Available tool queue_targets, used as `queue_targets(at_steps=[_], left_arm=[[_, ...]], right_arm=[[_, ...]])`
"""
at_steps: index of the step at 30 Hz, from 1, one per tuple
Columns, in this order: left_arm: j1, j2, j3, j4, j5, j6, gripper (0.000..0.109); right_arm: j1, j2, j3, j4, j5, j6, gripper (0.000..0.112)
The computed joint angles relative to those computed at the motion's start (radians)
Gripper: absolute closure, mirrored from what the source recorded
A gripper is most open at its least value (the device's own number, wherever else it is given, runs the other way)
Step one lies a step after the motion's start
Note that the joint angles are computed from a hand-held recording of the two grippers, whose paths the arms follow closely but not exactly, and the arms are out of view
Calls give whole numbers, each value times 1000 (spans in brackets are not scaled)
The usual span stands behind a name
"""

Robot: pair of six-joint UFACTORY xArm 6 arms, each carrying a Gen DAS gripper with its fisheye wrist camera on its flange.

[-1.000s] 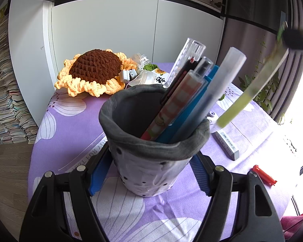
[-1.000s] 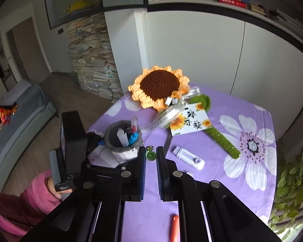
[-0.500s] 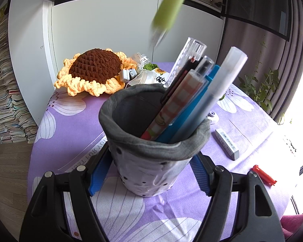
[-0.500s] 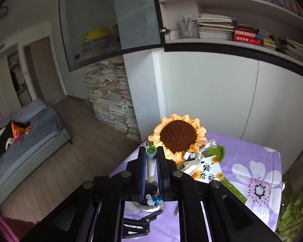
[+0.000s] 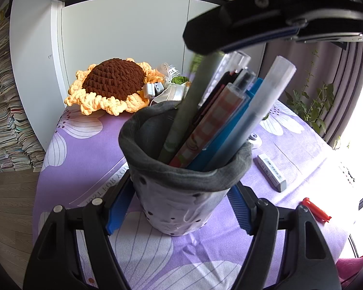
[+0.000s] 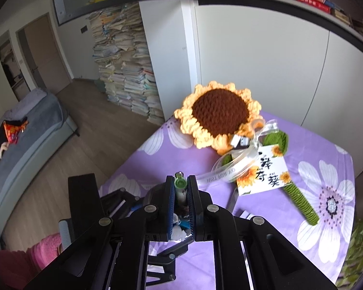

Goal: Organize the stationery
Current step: 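Insert the green pen into the pen holder and release, then move the open right gripper toward the silver metal ruler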

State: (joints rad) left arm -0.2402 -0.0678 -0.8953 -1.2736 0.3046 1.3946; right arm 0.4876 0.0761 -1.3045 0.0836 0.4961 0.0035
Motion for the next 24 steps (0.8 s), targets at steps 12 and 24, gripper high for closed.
queue_targets(at_steps=[12,24], left_arm=[[-3,-6,7,-4,-3,4,35],[1,-3,2,0,-1,2,35]], right_arm=[[-46,-111,97,56,-73,26,101],[-127,34,94,27,96,153,101]])
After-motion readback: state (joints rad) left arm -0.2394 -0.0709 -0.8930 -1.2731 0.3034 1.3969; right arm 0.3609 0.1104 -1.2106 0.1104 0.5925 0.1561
